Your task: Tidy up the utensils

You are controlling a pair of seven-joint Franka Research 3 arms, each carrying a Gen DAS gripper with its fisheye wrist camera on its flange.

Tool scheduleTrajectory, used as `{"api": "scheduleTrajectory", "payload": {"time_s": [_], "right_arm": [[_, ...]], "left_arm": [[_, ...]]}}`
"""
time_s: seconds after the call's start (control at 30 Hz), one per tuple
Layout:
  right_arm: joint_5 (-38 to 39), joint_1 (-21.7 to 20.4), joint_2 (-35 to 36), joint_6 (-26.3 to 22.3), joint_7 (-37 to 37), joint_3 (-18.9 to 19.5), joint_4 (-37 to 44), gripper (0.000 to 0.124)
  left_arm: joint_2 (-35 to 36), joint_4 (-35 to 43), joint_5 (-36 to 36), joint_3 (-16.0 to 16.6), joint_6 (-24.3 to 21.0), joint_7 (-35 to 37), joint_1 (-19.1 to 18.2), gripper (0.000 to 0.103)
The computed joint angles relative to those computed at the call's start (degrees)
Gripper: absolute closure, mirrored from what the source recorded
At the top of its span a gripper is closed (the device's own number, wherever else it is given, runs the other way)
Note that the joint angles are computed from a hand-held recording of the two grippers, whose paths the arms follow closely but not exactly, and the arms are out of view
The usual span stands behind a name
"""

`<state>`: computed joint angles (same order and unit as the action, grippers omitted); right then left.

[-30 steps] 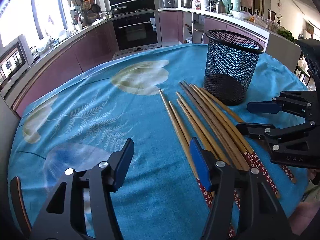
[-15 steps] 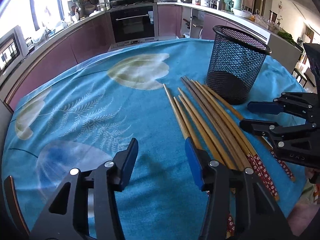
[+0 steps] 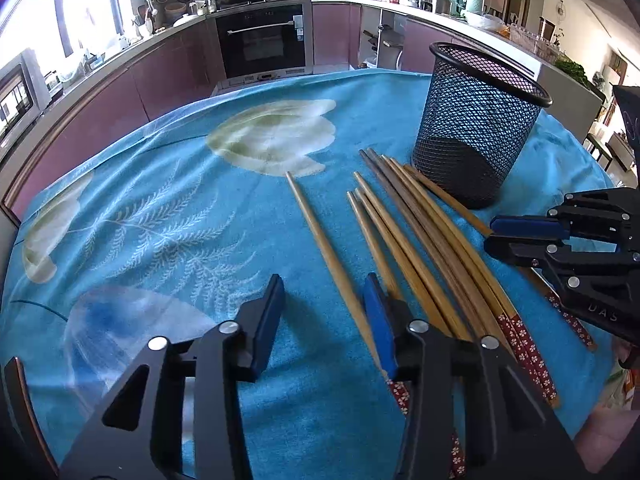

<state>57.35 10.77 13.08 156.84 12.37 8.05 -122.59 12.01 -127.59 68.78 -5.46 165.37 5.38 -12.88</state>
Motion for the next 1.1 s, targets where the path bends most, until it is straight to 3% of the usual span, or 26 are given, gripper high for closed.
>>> {"api": "scheduleTrajectory", "payload": {"time_s": [0.1, 0.33, 0.4, 0.67, 0.77, 0.83, 0.93, 1.1], "right_arm": [[0.69, -0.33, -0.36, -1.42, -0.35, 0.11, 0.05, 0.118], [5.74, -1.6, -2.85, -6.42, -4.85, -0.76, -0.96, 0.118], [8.56, -2.24, -4.48, -9.73, -7.66, -1.39, -1.52, 0.118], [17.41, -2.62, -8.98, -17.89, -13.8, -4.93, -1.76, 0.118], [19.19, -2.46, -9.61, -18.45, -15.09, -5.61, -1.55, 0.118], [19.86, -2.37, -9.73, -18.56, -15.51, -5.9, -1.46, 0.118], [19.91, -2.34, -10.28, -18.88, -15.15, -6.27, -1.61, 0.118], [21.11, -2.75, -10.66, -20.07, -15.45, -6.84, -0.7, 0.118]], "left_arm": [[0.28, 0.26, -1.19, -0.04, 1.12, 0.52, 0.17, 0.09], [-2.32, -1.54, 5.42, 1.21, 4.03, -8.81, 0.09, 0.096], [-4.1, -2.44, 8.24, 0.8, 5.26, -11.37, 0.76, 0.102], [-11.98, -3.01, 22.72, -2.78, 8.26, -23.33, 4.04, 0.102], [-13.05, -2.9, 21.24, -4.2, 6.28, -20.42, 4.3, 0.101], [-12.36, -3.11, 14.53, -4.89, 4.73, -13.2, 4.13, 0.09], [-9.12, -2.32, 3.93, -5.96, -1.96, -1.74, 2.84, 0.075], [-2.29, 0.94, -5.8, -4.74, -7.92, 7.59, 0.52, 0.073]]}}
